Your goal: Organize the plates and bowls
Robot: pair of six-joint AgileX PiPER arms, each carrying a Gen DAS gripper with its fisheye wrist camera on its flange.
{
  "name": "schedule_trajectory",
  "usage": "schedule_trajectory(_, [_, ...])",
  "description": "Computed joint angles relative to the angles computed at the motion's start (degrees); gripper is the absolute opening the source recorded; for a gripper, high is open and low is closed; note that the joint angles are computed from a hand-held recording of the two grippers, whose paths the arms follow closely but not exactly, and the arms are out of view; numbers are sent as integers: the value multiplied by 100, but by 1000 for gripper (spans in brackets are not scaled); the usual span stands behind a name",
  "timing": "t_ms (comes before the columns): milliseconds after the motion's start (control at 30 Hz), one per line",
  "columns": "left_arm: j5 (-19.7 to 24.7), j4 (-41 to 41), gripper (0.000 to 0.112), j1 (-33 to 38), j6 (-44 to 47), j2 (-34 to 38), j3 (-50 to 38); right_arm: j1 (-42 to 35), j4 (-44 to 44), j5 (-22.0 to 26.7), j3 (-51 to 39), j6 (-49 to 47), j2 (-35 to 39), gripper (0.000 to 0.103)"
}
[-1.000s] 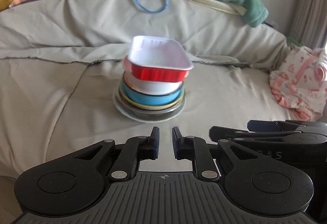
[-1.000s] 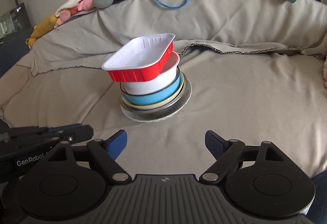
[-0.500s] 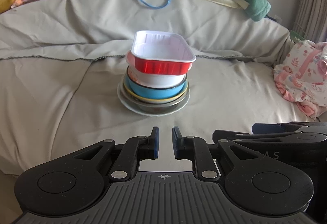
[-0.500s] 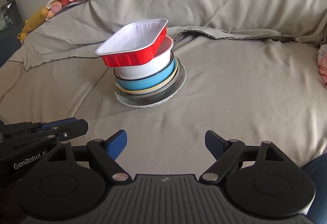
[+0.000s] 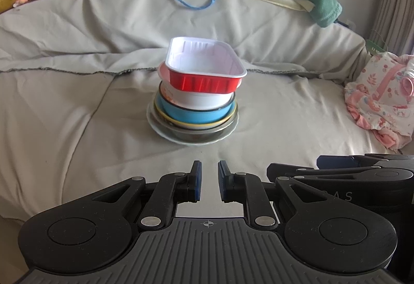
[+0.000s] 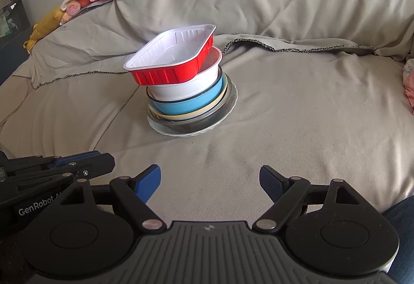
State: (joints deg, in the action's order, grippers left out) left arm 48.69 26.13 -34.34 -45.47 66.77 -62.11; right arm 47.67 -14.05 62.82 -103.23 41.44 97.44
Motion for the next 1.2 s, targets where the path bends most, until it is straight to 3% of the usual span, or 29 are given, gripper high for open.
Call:
schedule_trajectory(1033, [7, -11, 18, -12, -33, -24, 25, -19, 7, 49, -137, -110, 49, 84])
schedule_trajectory(1200, [241, 181, 18, -220, -360, 33, -65, -43, 34, 4, -110, -151, 24, 84])
